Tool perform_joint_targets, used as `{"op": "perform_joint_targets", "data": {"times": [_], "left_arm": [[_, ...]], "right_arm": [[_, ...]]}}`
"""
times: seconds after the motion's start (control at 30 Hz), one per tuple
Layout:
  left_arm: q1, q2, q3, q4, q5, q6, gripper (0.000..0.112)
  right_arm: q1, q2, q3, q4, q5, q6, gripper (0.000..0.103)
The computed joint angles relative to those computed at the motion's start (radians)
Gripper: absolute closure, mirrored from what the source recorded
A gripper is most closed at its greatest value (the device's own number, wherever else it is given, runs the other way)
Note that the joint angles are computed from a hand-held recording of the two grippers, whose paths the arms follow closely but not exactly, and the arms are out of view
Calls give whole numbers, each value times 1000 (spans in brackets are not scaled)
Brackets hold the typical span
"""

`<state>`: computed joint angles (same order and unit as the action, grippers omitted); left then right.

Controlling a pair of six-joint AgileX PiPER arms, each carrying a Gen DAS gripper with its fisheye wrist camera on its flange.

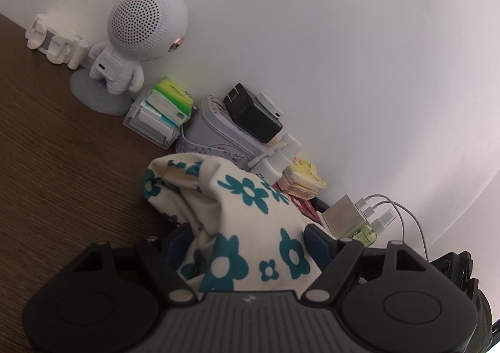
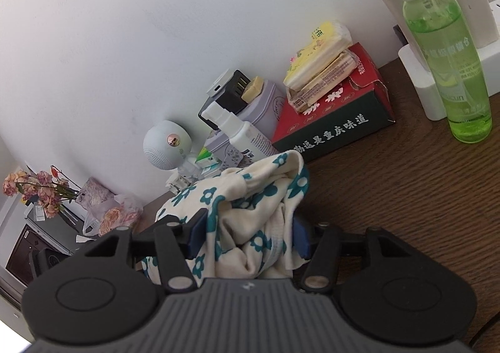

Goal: Fold clothes
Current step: 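Lower the bundle beside the robot figurine and open both grippers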

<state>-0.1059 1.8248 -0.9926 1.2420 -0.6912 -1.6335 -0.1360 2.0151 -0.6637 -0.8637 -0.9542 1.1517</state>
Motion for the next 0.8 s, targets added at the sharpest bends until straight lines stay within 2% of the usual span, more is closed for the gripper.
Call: {"op": "perform_joint_targets", "data": {"times": [0.07, 0.33, 0.6, 0.73, 0.8], "left_arm": [[3, -7, 10, -19, 14, 30, 33], [32, -57, 60, -63, 22, 117, 25], [96, -88, 90, -80, -8, 75, 23], [111, -144, 141, -142, 2, 145, 17], [118, -177, 172, -175, 5, 192, 16]], "right_arm": [[9, -11, 8, 19, 15, -22, 36], [-9, -25, 49, 53, -36, -33, 20], [13, -70, 131, 176, -87, -106, 15], [70, -129, 218, 321, -127, -220, 5], [106, -154, 255, 382, -142, -273, 4]]}}
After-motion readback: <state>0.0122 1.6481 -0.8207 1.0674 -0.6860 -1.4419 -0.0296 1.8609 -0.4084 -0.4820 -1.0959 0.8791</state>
